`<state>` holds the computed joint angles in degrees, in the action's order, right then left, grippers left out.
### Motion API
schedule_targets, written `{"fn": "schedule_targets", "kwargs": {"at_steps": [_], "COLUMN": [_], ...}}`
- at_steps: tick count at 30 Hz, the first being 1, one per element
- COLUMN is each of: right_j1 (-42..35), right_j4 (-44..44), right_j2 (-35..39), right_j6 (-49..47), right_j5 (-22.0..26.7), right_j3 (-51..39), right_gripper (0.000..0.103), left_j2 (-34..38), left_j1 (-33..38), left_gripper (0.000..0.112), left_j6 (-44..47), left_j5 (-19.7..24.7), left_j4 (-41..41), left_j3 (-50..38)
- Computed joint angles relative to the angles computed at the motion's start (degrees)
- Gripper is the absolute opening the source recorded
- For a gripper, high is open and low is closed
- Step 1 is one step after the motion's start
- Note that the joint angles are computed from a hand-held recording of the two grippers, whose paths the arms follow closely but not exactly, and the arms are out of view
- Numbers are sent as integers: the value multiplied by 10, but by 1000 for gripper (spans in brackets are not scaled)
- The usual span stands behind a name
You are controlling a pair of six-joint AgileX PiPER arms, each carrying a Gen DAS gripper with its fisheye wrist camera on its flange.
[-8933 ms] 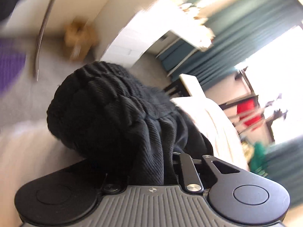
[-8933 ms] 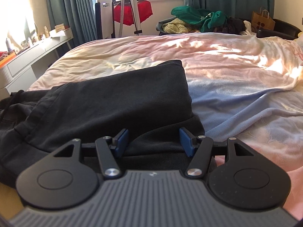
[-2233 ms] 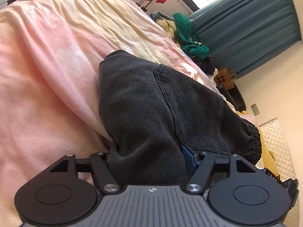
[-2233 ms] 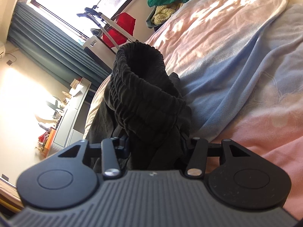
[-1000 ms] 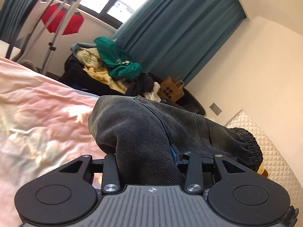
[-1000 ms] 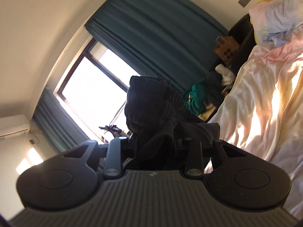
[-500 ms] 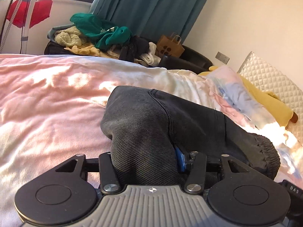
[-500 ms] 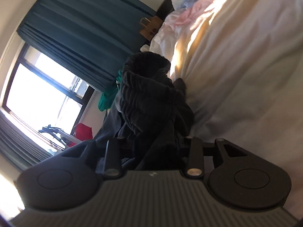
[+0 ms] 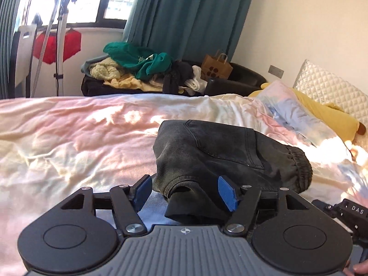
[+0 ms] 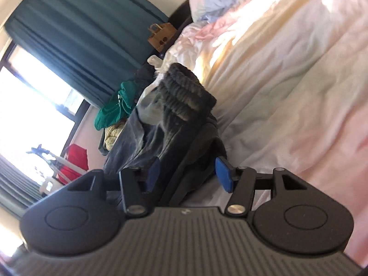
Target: Fold clothes
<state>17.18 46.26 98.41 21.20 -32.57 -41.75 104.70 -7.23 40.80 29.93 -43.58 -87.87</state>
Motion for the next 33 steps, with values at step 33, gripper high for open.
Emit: {"fn": "schedule_targets", "kwargs": {"at_steps": [33], "right_j1": [422], "right_j4": [500], "right_j2": [-59], "right_j6": [-692], "right_j5": [-344], "right_j3": [-96], "right_gripper": [86], "left_j2": [-448], "left_j1": [203], "left_gripper": [103], "left_j6": [304], "left_j5": [104], "left_j4": [-193], "left_j3": [399]}}
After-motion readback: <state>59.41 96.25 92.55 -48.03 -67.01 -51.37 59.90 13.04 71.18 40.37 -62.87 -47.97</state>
